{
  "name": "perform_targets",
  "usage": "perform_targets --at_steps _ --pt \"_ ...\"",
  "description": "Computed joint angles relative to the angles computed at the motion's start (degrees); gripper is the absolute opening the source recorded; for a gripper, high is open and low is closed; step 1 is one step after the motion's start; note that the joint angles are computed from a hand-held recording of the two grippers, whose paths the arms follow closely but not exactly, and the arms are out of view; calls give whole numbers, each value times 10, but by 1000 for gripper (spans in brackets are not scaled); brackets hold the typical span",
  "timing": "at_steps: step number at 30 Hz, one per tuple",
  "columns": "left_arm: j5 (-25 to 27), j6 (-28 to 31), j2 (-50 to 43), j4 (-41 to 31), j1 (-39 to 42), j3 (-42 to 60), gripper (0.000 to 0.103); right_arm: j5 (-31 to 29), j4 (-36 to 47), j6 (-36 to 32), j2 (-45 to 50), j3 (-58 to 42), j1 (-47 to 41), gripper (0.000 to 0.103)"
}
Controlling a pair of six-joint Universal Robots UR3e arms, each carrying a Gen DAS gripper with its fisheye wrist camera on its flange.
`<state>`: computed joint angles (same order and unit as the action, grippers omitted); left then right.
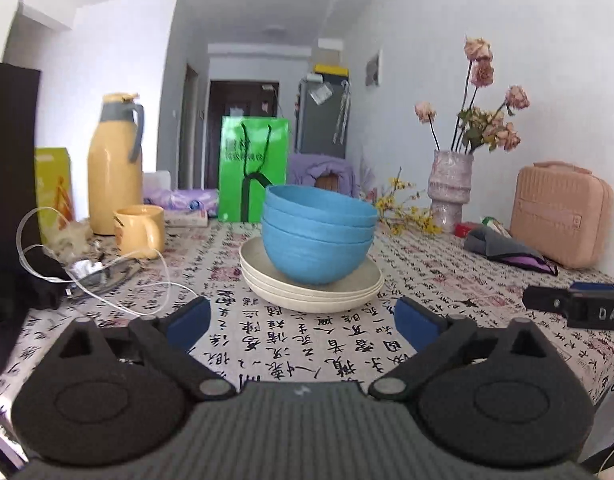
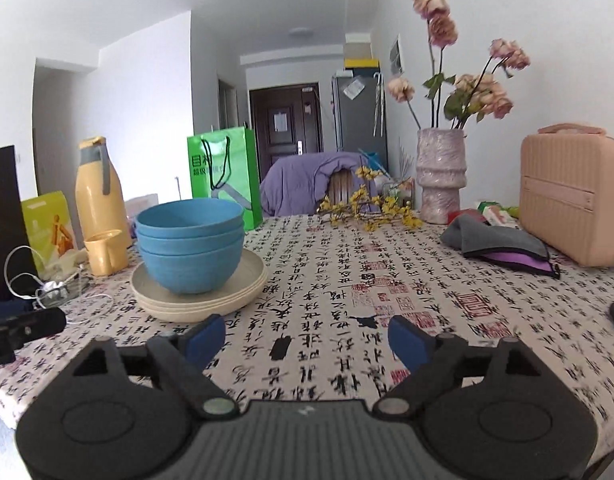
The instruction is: Organize plates and bowls
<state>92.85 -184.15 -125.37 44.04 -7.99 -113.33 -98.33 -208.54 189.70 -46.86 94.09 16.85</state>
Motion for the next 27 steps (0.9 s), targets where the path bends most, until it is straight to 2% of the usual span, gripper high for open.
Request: perform_targets --at_steps 3,7,11,16,18,20,24,27 --pt "28 -2 10 62 -24 -55 103 -9 -83 -14 -22 84 17 91" --pt "86 -8 13 145 -59 -120 103 -56 -175 -39 -24 155 59 91" --pt "134 -28 20 213 -85 -183 103 -111 -232 -17 -22 200 109 92" --pt "135 -4 37 264 -77 -246 103 -161 -291 -40 -6 225 168 92" --pt "133 0 37 270 -73 -253 103 -169 -328 -56 11 223 182 102" --pt "140 3 30 277 -75 -252 103 -165 -349 -61 27 215 190 102" --pt "134 -4 21 283 -72 -253 103 -165 -333 -67 28 197 190 102" --pt "126 2 20 290 -69 -258 103 -164 -318 -45 17 205 188 102"
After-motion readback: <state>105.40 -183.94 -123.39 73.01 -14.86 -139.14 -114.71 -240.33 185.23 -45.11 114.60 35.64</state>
